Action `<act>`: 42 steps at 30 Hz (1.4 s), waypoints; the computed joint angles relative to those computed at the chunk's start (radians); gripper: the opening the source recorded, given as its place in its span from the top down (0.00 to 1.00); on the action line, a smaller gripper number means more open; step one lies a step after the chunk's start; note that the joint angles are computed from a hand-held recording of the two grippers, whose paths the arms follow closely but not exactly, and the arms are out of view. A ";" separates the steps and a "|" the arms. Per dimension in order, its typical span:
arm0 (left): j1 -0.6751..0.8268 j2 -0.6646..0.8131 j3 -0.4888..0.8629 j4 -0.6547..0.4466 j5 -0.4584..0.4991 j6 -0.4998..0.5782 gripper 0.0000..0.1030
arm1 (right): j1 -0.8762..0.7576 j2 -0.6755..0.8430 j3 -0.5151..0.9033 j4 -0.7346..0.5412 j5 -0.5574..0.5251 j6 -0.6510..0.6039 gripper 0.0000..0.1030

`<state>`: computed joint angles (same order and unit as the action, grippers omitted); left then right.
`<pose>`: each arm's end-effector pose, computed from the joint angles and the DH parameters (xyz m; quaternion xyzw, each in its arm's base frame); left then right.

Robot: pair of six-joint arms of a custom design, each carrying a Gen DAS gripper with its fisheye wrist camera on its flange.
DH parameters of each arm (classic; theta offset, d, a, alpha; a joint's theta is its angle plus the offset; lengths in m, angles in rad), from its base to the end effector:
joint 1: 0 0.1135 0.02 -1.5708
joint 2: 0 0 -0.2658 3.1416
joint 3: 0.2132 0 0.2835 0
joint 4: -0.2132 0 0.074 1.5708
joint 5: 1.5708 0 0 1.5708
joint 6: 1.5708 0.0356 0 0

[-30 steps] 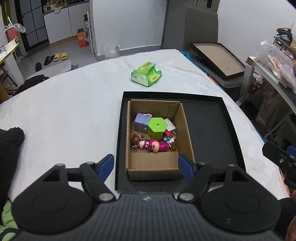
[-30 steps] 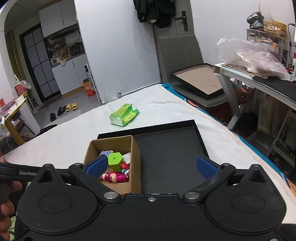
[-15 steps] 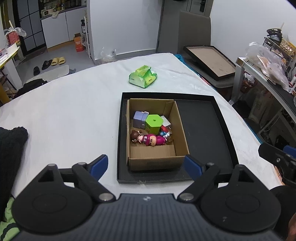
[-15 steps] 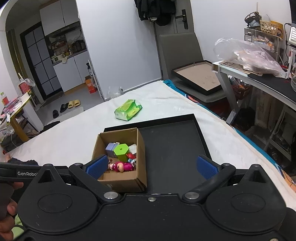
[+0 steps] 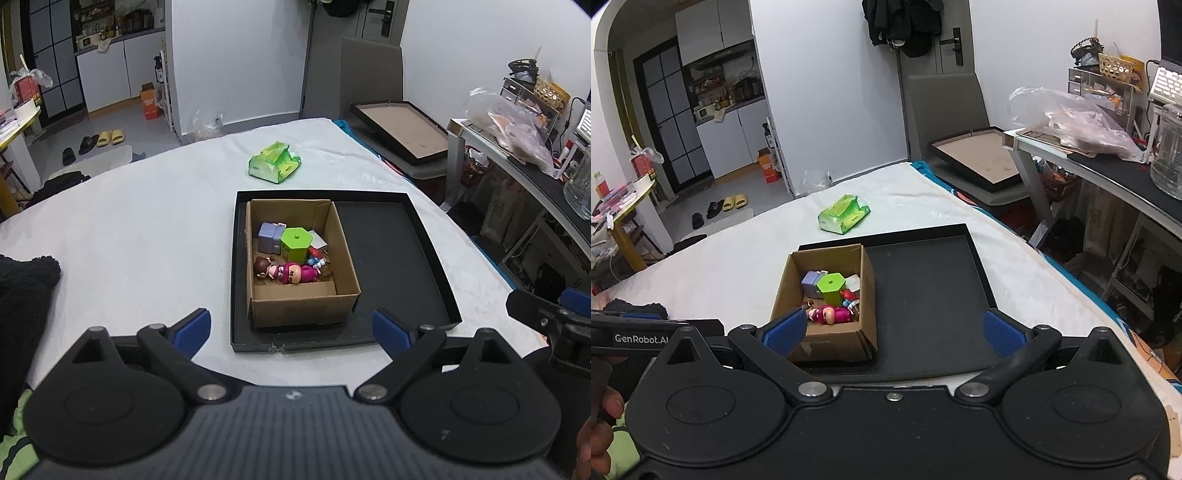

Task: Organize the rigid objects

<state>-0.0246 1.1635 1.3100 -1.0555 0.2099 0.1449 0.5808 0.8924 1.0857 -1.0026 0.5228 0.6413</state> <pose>0.2467 -0.0135 0.3715 0.1135 0.9343 -0.0795 0.3285 0.1652 0.0872 0.3567 0.1231 0.8935 0.0095 0.4317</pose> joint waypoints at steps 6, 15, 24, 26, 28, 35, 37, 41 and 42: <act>0.022 -0.057 -0.025 -0.013 0.020 0.014 0.09 | 0.084 -0.024 0.011 -0.062 0.082 0.068 0.00; 0.048 -0.126 -0.058 -0.028 0.046 0.059 0.08 | 0.158 -0.065 -0.018 -0.153 0.151 0.151 0.00; 0.064 -0.134 -0.077 -0.026 0.061 0.063 0.08 | 0.183 -0.078 -0.029 -0.173 0.164 0.185 0.00; 0.070 -0.131 -0.079 -0.028 0.062 0.063 0.08 | 0.188 -0.074 -0.029 -0.172 0.163 0.187 0.00; 0.076 -0.130 -0.082 -0.030 0.065 0.066 0.08 | 0.192 -0.070 -0.029 -0.174 0.165 0.191 0.00; 0.083 -0.127 -0.086 -0.029 0.068 0.071 0.08 | 0.201 -0.060 -0.028 -0.181 0.174 0.195 0.00; 0.085 -0.125 -0.089 -0.027 0.067 0.071 0.08 | 0.205 -0.054 -0.027 -0.187 0.178 0.199 0.00; 0.086 -0.122 -0.090 -0.028 0.067 0.075 0.08 | 0.206 -0.056 -0.028 -0.187 0.177 0.198 0.00; 0.086 -0.121 -0.090 -0.028 0.066 0.074 0.08 | 0.206 -0.056 -0.028 -0.186 0.175 0.198 0.00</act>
